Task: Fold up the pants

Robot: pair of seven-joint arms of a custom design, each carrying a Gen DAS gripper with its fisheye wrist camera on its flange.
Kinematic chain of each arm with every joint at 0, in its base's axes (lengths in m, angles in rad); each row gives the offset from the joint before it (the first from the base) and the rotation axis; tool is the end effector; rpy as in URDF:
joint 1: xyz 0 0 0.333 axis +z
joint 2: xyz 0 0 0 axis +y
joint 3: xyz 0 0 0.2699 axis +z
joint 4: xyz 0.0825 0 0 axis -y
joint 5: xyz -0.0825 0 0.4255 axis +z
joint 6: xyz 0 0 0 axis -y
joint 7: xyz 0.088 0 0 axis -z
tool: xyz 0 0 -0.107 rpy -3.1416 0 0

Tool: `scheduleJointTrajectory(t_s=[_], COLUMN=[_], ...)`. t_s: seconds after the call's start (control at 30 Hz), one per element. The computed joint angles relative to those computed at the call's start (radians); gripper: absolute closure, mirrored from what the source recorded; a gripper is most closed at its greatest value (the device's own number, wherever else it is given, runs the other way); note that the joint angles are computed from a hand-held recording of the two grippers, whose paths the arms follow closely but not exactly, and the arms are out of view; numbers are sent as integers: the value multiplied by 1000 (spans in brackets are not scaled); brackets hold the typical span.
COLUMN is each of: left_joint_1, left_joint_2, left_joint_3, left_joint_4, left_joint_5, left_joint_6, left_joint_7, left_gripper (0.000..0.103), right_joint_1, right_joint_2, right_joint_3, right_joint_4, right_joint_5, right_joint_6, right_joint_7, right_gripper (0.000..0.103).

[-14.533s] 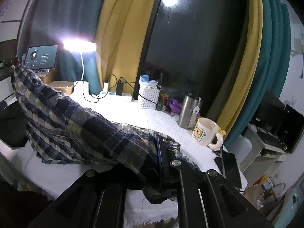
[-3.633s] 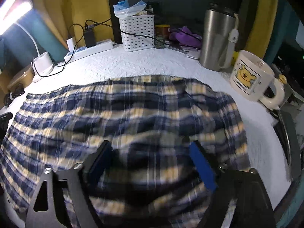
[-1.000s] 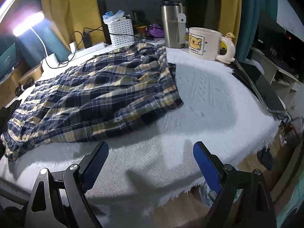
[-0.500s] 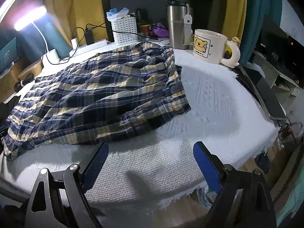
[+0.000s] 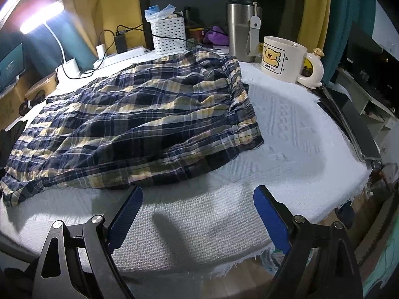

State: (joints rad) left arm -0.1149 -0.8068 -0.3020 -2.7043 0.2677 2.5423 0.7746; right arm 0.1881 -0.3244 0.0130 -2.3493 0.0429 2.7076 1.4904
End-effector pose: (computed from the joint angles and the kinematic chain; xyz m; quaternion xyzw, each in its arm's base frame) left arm 0.3958 -0.1706 0.4738 -0.7298 0.5823 -0.2393 0.2664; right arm 0.5357 0.1079 0.4751 -0.7441 0.5781 -0.2123 0.2591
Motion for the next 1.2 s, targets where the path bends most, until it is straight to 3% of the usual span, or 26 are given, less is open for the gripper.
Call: scheduleJointTrajectory(t_s=[0.13, 0.2, 0.23, 0.27, 0.47, 0.7, 0.9, 1.0, 1.07, 1.13, 1.2], left_joint_1=[1, 13, 22, 28, 53, 52, 71, 81, 73, 72, 75], left_joint_2=[14, 32, 44, 55, 160, 366, 453, 463, 461, 459, 455], left_joint_3=[33, 36, 33, 33, 48, 107, 93, 78, 82, 81, 79], left_joint_4=[26, 47, 58, 69, 164, 302, 359, 365, 363, 363, 358], left_joint_5=[-31, -31, -26, -25, -18, -70, -39, 10, 13, 23, 36], left_joint_6=[17, 27, 33, 39, 80, 99, 71, 73, 77, 76, 78], left_joint_7=[8, 20, 23, 27, 83, 196, 212, 192, 198, 197, 191], left_gripper=[94, 79, 60, 52, 50, 50, 51, 61, 84, 95, 97], right_joint_1=[-11, -16, -18, -21, -39, -49, -56, -56, -55, -52, -47], right_joint_2=[4, 8, 13, 19, 57, 115, 160, 175, 185, 189, 191], right_joint_3=[2, 2, 1, 2, 2, -1, -2, -3, -3, -3, -5], right_joint_4=[10, 18, 24, 31, 84, 152, 199, 212, 220, 223, 224], right_joint_5=[-10, -15, -16, -19, -39, -56, -74, -83, -89, -84, -71], right_joint_6=[4, 10, 13, 16, 24, 27, 14, 1, -7, -9, -7], right_joint_7=[19, 27, 31, 37, 76, 105, 138, 141, 137, 132, 119], right_gripper=[11, 11, 11, 11, 11, 9, 8, 8, 8, 8, 8])
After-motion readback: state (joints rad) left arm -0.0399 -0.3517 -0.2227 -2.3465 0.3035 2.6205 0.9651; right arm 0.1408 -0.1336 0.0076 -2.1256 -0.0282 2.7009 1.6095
